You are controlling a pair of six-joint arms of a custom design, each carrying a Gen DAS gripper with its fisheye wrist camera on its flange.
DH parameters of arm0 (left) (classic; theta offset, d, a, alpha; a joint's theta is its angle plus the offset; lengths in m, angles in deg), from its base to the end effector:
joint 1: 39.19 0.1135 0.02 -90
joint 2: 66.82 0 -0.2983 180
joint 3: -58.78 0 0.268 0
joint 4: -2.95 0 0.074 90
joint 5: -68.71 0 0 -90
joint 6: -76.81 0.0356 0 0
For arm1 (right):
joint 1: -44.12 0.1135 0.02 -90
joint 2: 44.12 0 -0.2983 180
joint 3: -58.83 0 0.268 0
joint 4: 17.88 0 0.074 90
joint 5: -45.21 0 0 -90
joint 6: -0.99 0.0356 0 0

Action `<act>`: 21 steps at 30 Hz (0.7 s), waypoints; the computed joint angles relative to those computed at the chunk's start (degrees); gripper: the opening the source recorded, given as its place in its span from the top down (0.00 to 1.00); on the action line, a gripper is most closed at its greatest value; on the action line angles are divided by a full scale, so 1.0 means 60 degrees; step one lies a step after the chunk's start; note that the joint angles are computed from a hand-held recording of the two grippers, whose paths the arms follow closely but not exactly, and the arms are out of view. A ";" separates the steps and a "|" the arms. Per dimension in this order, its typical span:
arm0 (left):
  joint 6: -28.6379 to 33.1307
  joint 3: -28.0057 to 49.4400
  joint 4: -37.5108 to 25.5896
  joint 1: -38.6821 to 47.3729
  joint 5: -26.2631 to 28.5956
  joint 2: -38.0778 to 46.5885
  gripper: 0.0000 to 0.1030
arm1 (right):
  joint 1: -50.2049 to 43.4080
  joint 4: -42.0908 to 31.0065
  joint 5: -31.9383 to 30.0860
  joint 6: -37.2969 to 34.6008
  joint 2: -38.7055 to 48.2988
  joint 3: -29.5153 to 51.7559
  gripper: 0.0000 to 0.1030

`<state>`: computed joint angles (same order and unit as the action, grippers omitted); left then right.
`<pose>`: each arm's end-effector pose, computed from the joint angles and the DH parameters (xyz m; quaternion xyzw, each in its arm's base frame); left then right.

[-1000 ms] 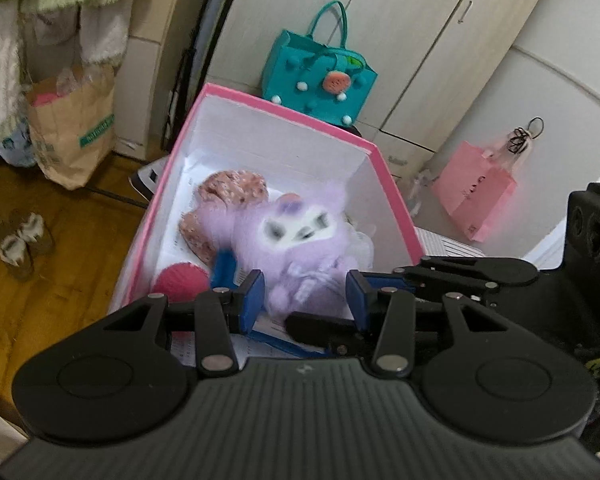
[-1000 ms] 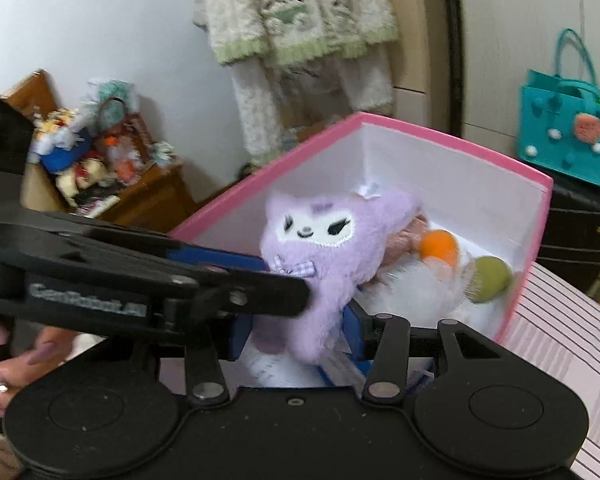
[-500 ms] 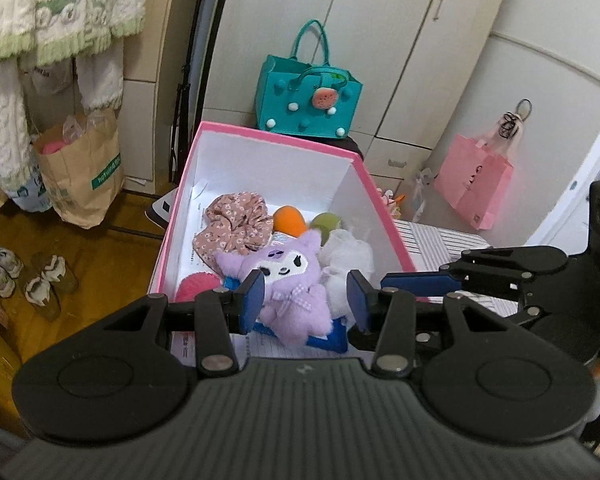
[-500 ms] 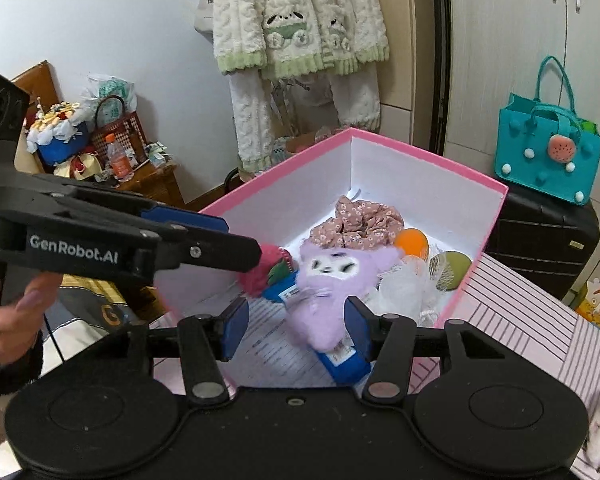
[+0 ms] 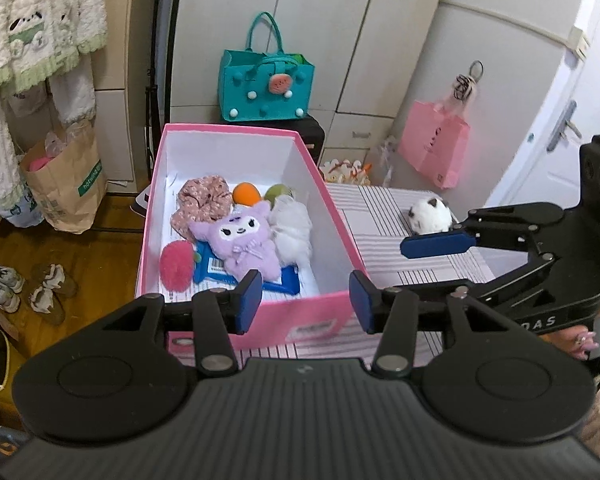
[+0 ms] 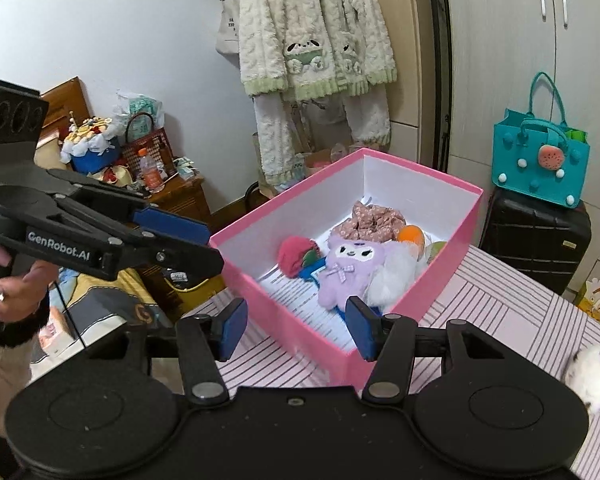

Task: Organize soft objects
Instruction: 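Withdraw both tools from the box toward the white plush toy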

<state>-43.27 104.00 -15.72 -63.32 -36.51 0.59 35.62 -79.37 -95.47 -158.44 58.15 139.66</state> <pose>0.2188 -0.0877 0.2168 -0.1018 0.8974 -0.0806 0.4218 0.3450 -0.0237 0.2112 -0.4801 0.7641 0.2971 0.3120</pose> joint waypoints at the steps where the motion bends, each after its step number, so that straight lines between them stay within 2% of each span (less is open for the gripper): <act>1: -0.0030 0.0124 -0.0295 -0.0180 -0.0135 -0.0059 0.53 | -0.0091 -0.0200 0.0007 -0.0178 -0.0065 0.0002 0.42; 6: -0.0031 0.0689 -0.1433 -0.1163 -0.0859 -0.0013 0.50 | -0.0749 -0.1127 -0.0164 -0.1377 -0.0284 -0.0039 0.42; 9: -0.0309 0.0680 -0.1578 -0.1596 -0.0884 -0.0077 0.50 | -0.1355 -0.2500 -0.0550 -0.2702 0.0104 0.0325 0.40; 11: -0.0484 0.0518 -0.1411 -0.2045 -0.0963 -0.0146 0.50 | -0.1766 -0.2900 -0.0605 -0.3245 0.0189 0.0232 0.40; 15: -0.0660 0.0469 -0.1240 -0.3008 -0.1395 0.0199 0.48 | -0.2435 -0.2741 -0.0466 -0.3754 0.0124 -0.0222 0.40; 20: -0.0458 0.0762 -0.0970 -0.3303 -0.1023 0.1100 0.47 | -0.3175 -0.2488 -0.0291 -0.3948 0.0241 -0.0393 0.39; 21: -0.0337 0.0881 -0.0958 -0.3357 -0.1085 0.1347 0.45 | -0.3346 -0.2442 -0.0285 -0.3968 0.0275 -0.0415 0.39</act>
